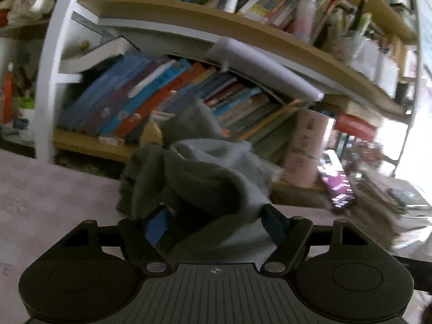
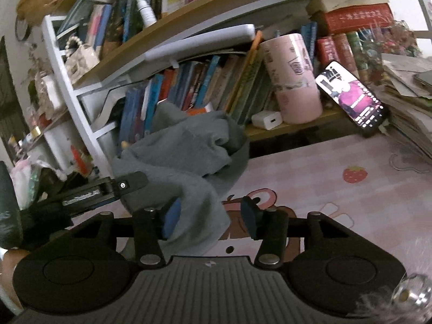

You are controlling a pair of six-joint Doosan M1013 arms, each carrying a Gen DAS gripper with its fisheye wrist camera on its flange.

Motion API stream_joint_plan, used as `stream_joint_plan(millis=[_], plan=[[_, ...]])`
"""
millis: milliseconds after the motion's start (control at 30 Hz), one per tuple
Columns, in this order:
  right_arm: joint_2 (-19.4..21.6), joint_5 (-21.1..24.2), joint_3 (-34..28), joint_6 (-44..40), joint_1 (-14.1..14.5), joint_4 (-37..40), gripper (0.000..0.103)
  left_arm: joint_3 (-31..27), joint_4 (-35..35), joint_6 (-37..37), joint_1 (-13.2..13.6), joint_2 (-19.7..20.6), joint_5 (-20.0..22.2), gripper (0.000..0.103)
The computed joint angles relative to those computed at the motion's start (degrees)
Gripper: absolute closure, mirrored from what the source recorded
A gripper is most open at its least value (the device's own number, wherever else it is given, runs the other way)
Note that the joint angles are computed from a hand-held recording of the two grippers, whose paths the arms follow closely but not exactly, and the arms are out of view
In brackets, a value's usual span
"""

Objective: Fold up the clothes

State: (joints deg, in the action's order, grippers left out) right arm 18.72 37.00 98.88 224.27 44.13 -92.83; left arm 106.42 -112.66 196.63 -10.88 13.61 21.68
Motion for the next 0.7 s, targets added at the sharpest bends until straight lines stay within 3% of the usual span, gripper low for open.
stream_joint_plan(millis=[33, 100, 133, 200, 400, 467, 533, 600, 700], plan=[[-0.03, 0.08, 0.01, 0.23, 0.00, -0.32, 0.054, -0.45, 1.11, -1.70, 0.12, 0.29, 0.36, 0.042], [-0.13, 0.20, 0.16, 0.91, 0.13, -1.67, 0.053, -1.53, 6.96, -8.24, 0.54, 0.55, 1.02, 0.086], [-0.19, 0.29, 0.27, 1.32, 0.22, -2.46, 0.052, -1.85, 8.91, -10.40, 0.62, 0.41, 0.46, 0.094], [-0.33, 0.66, 0.51, 2.16, 0.43, -4.01, 0.050, -2.10, 9.39, -11.28, 0.88, -0.04, -0.72, 0.098], [-0.75, 2.23, 1.13, 5.43, 0.74, -6.61, 0.049, -1.70, -25.76, 15.89, 4.99, -2.73, -4.85, 0.099], [-0.76, 2.18, 1.18, 5.92, 0.80, -7.12, 0.049, -1.53, -32.39, 20.38, 6.75, -3.94, -3.55, 0.099], [-0.71, 2.16, 1.13, 6.14, 0.90, -7.62, 0.049, -0.08, -39.52, 29.82, 7.23, -5.69, -1.11, 0.099], [-0.68, 2.04, 1.17, 6.67, 0.98, -8.33, 0.049, 2.10, -38.13, 32.36, 7.60, -7.55, 3.43, 0.100], [-0.75, 2.01, 1.37, 7.79, 0.97, -9.18, 0.049, 4.82, -19.40, 21.29, 8.44, -9.67, 10.70, 0.099]])
